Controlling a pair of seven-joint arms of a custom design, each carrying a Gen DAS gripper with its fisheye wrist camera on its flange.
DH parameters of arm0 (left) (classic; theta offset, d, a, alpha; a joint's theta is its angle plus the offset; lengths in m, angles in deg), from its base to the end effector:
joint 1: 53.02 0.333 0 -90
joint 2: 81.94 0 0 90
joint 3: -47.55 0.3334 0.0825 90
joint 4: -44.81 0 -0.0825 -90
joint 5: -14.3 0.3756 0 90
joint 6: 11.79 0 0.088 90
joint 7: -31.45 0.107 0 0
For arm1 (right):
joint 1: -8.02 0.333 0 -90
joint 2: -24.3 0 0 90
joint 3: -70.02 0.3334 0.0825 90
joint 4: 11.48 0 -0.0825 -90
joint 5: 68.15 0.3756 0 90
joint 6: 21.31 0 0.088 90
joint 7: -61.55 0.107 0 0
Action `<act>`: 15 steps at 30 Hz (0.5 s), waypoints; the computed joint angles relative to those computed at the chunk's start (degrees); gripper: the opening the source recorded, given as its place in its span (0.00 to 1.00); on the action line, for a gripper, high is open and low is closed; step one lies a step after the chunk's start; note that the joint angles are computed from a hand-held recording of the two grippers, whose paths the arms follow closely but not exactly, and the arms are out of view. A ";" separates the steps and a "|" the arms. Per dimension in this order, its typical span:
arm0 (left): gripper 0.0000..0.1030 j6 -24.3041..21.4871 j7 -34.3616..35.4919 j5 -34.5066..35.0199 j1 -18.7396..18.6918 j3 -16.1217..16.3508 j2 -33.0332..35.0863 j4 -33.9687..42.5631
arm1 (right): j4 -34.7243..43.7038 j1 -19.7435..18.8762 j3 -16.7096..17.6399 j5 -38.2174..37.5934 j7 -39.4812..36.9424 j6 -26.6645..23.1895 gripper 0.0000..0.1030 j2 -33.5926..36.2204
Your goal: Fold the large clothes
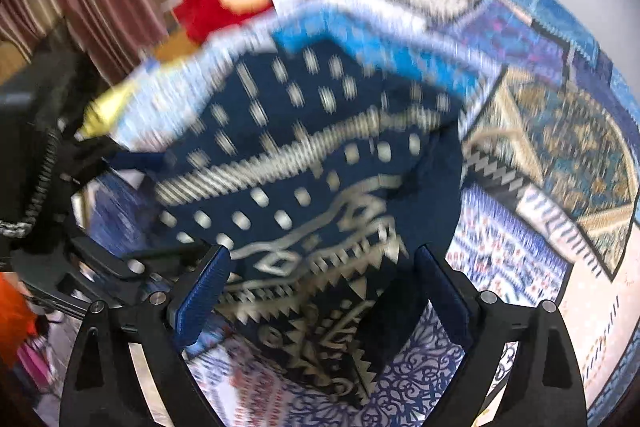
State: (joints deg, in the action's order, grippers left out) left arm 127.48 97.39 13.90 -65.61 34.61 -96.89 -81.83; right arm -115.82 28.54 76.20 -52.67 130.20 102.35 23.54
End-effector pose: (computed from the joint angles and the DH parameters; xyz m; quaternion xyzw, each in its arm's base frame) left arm 0.4492 -0.2248 0.5566 -0.6773 0.6966 -0.2117 0.1057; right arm 0.5152 0.2716 0.5905 -0.8919 0.3996 -0.0256 0.2103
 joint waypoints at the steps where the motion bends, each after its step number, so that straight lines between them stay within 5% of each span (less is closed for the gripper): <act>1: 0.95 1.15 0.29 -2.17 -0.29 0.82 -0.71 -1.44 | -0.20 -0.10 -0.05 -1.89 0.62 -0.97 0.90 0.32; 7: 0.95 2.41 3.10 -8.40 -0.79 2.49 -3.85 -4.87 | 0.69 -3.55 -2.61 1.05 -1.31 -8.30 0.90 0.61; 15: 0.95 -3.67 -0.19 3.74 2.33 -1.26 -4.60 -0.58 | -3.28 -5.82 -3.00 -7.49 -0.25 -4.31 0.89 -4.31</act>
